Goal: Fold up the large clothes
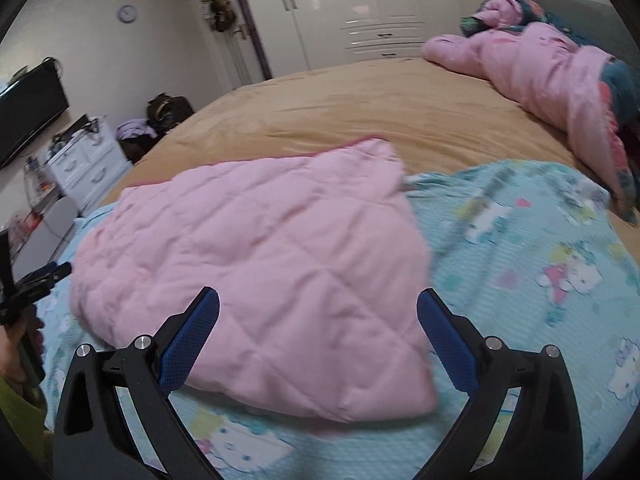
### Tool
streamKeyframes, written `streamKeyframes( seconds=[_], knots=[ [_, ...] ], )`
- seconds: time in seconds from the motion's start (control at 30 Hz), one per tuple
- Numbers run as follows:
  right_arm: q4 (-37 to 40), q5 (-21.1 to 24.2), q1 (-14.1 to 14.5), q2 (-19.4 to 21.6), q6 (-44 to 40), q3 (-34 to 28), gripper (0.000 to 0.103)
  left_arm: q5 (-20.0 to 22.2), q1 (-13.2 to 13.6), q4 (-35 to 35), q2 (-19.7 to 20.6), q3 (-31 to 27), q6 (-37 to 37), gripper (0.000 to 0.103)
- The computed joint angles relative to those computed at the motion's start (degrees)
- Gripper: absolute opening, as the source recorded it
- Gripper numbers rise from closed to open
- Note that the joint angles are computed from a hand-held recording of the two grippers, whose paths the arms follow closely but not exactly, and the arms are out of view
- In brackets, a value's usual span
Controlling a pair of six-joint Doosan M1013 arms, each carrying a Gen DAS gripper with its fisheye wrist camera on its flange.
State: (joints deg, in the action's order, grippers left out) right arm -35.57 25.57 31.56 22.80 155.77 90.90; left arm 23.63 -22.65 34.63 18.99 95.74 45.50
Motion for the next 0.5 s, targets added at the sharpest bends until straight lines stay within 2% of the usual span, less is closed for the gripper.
streamKeyframes(
  seconds=[0.13,0.33,0.43,0.5],
  knots=[
    [0.0,0.8,-0.4,-0.6,0.9,1.4,0.099,0.1,0.7,0.1,-0.6,1.1,-1.4,0.094],
    [4.5,0.0,-1.0,0.2,-2.1,1.6,0.099,-2.1,3.4,-6.9,-1.4,3.3,-0.8,0.094],
    [7.4,0.6,-1.4,0.9,-4.6,1.1,0.099,-4.2,5.3,-16.9,-1.6,4.5,4.8,0.094],
    [10.9,1.0,-1.8,1.5,-7.1,0.8,0.099,-5.0,6.5,-28.6,-1.4,4.8,13.8,0.094]
  ],
)
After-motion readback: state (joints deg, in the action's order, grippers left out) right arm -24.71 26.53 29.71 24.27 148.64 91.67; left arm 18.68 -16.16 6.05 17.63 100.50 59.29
